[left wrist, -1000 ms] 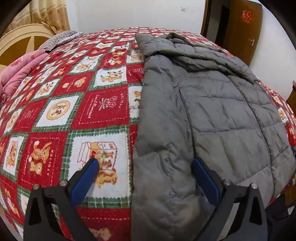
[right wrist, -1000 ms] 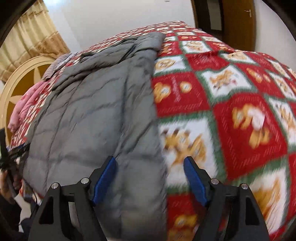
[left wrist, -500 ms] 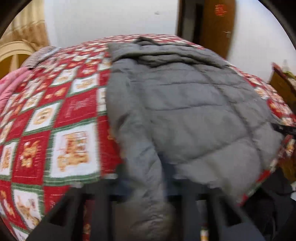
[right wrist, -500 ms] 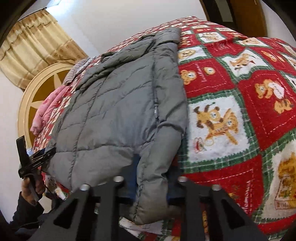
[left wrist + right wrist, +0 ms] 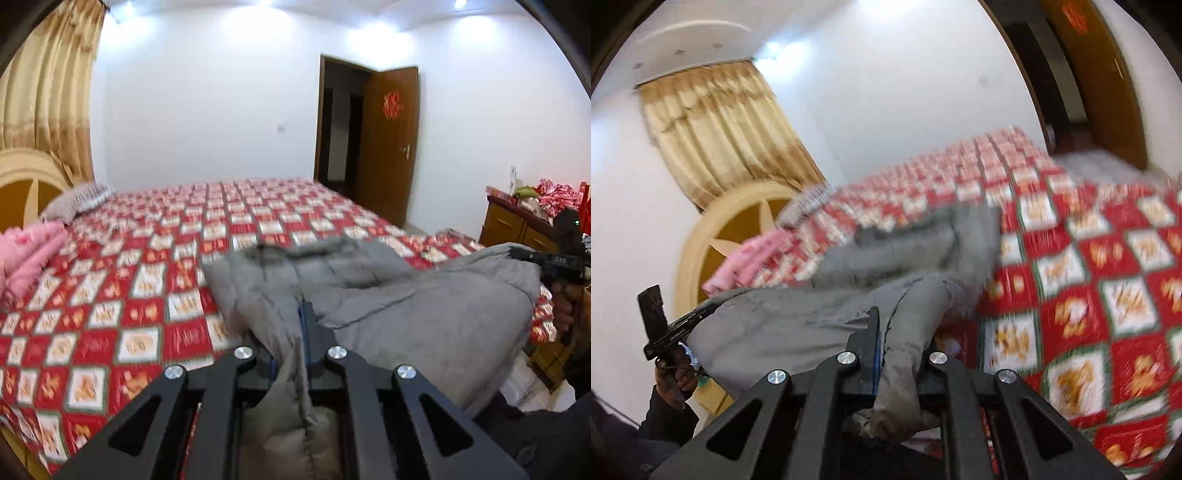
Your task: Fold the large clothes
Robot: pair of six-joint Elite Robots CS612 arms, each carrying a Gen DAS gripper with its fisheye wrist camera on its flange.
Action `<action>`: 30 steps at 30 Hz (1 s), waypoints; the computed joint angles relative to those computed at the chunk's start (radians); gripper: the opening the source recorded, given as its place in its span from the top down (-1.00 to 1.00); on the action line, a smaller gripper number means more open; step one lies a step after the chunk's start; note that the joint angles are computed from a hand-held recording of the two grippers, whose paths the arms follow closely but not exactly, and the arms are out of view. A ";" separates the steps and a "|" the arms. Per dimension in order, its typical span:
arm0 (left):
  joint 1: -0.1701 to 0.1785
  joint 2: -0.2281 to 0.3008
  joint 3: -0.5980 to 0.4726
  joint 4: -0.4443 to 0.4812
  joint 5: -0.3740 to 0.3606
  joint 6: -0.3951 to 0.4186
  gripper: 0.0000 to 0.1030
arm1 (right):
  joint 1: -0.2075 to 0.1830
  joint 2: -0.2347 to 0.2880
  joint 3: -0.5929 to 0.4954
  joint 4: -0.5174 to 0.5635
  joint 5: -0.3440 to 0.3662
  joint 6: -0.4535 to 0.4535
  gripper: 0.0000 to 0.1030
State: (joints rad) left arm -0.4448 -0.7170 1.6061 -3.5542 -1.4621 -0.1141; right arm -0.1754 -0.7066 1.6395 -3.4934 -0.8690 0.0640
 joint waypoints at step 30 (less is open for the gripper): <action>0.074 0.404 -0.813 0.586 0.308 -0.189 -1.00 | 0.089 0.636 -1.306 0.752 -0.246 0.226 -0.08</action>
State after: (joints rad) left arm -0.3709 -0.3126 0.7935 -2.9682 -1.1537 -0.3033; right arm -0.0862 -0.0704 0.3339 -2.7412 -1.1149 0.2905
